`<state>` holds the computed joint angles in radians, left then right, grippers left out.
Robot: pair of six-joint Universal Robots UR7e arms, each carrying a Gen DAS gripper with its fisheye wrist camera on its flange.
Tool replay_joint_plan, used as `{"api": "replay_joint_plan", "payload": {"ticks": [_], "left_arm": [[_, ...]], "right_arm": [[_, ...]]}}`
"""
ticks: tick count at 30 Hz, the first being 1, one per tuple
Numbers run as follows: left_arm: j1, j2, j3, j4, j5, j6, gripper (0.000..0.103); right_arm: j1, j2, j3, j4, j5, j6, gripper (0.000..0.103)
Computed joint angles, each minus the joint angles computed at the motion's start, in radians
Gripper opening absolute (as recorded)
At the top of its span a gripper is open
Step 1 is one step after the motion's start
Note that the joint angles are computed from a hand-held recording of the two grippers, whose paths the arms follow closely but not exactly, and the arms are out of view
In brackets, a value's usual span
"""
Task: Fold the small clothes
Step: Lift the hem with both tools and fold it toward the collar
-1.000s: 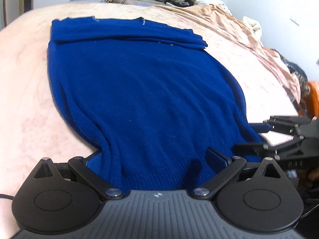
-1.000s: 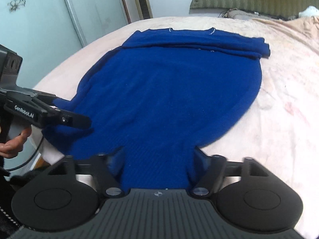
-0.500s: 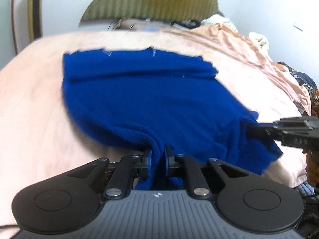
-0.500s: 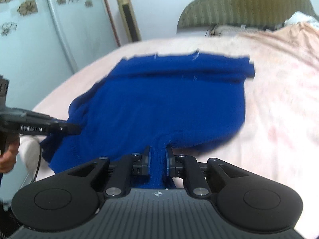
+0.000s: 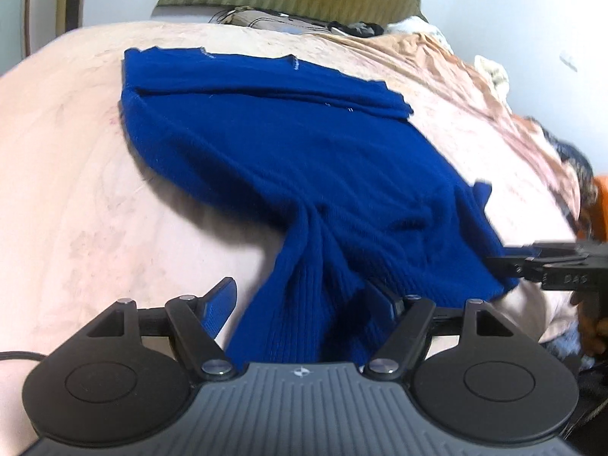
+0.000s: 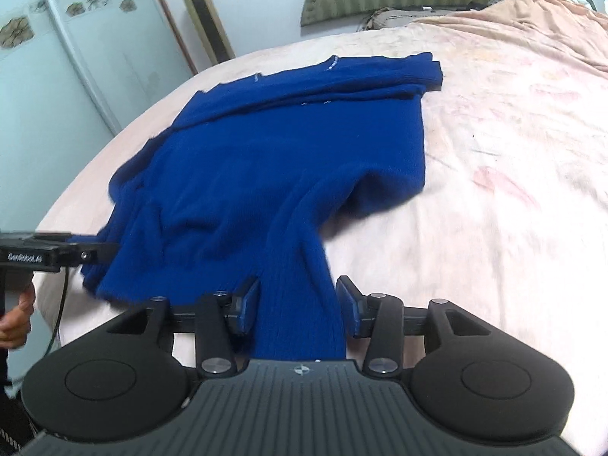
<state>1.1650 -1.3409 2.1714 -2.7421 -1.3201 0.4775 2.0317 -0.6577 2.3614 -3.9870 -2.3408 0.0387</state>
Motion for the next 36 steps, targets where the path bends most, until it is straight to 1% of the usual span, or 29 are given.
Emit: {"api": "replay_joint_plan", "payload": {"ticks": [1,2,3,4,5,6,9,10,12,16,18,19,20,21,23,25,27,31,33,36], "left_arm": [[-0.007,-0.006,0.015,-0.012,0.013,0.025,0.072],[-0.020,-0.011,0.035,-0.035,0.036,0.053,0.063],[-0.030,-0.014,0.049,-0.054,0.051,0.074,0.051],[-0.036,-0.014,0.053,-0.051,0.052,0.081,0.029],[-0.037,-0.018,0.049,-0.033,0.037,0.075,0.018],[-0.037,-0.021,0.046,-0.026,0.021,0.066,0.016],[-0.054,-0.033,0.063,-0.073,0.025,0.076,0.014],[-0.055,-0.044,0.063,-0.075,0.013,0.076,0.014],[-0.050,-0.072,0.057,-0.064,-0.040,0.070,0.014],[-0.041,-0.132,0.046,-0.082,-0.152,0.058,0.014],[-0.022,-0.146,0.034,-0.099,-0.221,0.045,0.014],[-0.012,-0.145,0.033,-0.121,-0.244,0.040,0.014],[-0.006,-0.142,0.036,-0.149,-0.249,0.035,0.014],[-0.005,-0.137,0.041,-0.170,-0.233,0.024,0.014],[-0.004,-0.122,0.040,-0.173,-0.197,-0.006,0.014],[-0.001,-0.110,0.033,-0.171,-0.181,-0.025,0.014],[-0.005,-0.099,0.027,-0.189,-0.174,-0.032,0.014],[-0.019,-0.063,-0.003,-0.258,-0.176,-0.036,0.014],[-0.022,-0.034,-0.034,-0.277,-0.182,-0.045,0.014],[-0.047,0.016,-0.074,-0.315,-0.151,-0.038,0.014]], "right_arm": [[0.018,0.009,-0.010,0.021,-0.026,-0.016,0.053],[0.034,0.019,-0.024,0.044,-0.056,-0.033,0.046],[0.050,0.031,-0.041,0.066,-0.086,-0.049,0.044],[0.061,0.042,-0.056,0.077,-0.105,-0.068,0.036],[0.063,0.044,-0.061,0.081,-0.098,-0.076,0.022],[0.061,0.037,-0.063,0.087,-0.083,-0.070,0.017],[0.065,0.022,-0.064,0.075,-0.064,-0.084,0.017],[0.063,0.006,-0.052,0.062,-0.033,-0.078,0.017],[0.061,-0.034,-0.022,0.014,0.045,-0.073,0.017],[0.081,-0.102,0.020,-0.086,0.130,-0.096,0.017],[0.086,-0.123,0.034,-0.129,0.162,-0.107,0.017],[0.082,-0.128,0.041,-0.147,0.180,-0.113,0.017],[0.075,-0.128,0.044,-0.161,0.189,-0.114,0.017],[0.067,-0.125,0.045,-0.160,0.184,-0.098,0.017],[0.044,-0.122,0.053,-0.135,0.187,-0.052,0.017],[0.029,-0.120,0.058,-0.120,0.191,-0.013,0.017],[0.019,-0.123,0.054,-0.130,0.201,-0.002,0.017],[-0.002,-0.149,0.028,-0.180,0.223,-0.028,0.017],[-0.017,-0.165,0.000,-0.183,0.232,-0.050,0.017],[-0.042,-0.182,-0.047,-0.174,0.250,-0.081,0.017]]}}
